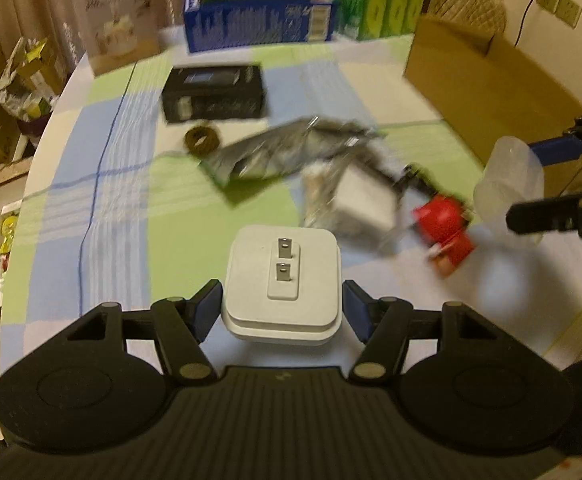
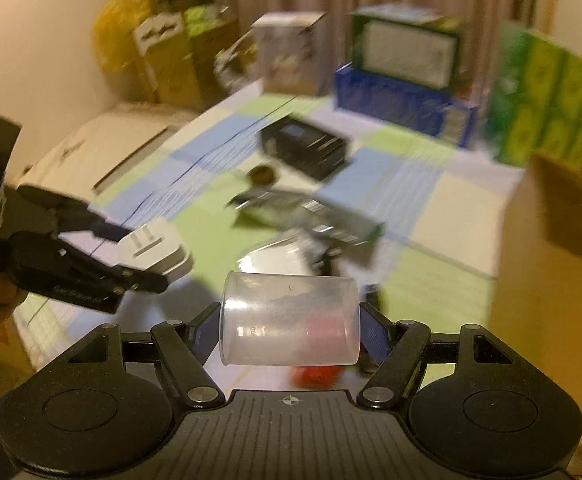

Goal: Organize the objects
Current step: 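Carry the plug adapter and clear cup into the cardboard box with both tools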

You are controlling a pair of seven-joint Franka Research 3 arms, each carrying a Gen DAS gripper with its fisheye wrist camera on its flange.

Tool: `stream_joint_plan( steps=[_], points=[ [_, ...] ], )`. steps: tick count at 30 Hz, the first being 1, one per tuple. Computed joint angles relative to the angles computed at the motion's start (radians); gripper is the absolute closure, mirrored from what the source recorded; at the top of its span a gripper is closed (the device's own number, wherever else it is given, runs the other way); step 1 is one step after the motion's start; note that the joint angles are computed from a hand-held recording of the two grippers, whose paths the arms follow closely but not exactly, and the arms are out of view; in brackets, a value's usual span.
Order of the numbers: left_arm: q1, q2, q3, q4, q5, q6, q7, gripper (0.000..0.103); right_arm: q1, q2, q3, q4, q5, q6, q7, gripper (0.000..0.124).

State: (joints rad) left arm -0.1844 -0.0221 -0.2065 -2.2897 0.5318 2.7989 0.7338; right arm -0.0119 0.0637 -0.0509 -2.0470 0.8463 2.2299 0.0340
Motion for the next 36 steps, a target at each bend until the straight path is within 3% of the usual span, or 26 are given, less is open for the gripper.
stream_joint_plan(
  steps=[5,11,24,36],
  points=[
    [-0.04,0.067,-0.024,0.147,0.011,-0.036,-0.013,0.043,-0.057,0.049,-0.037,0.139,0.009,-0.006,0.066,0.055],
    [-0.129,0.24,-0.033,0.425,0.025,-0.071,0.025,0.042,-0.15,0.164,-0.049,0.328,-0.004,0.006,0.149,0.055],
    [-0.323,0.681,-0.009,1.091,-0.089,-0.261,0.292,0.042,-0.307,0.41,0.006,0.631,-0.054,-0.076,0.32,0.055],
    [-0.394,0.865,0.038,1.353,-0.17,-0.358,0.413,0.042,-0.36,0.495,0.047,0.735,-0.07,-0.109,0.408,0.055]
  ],
)
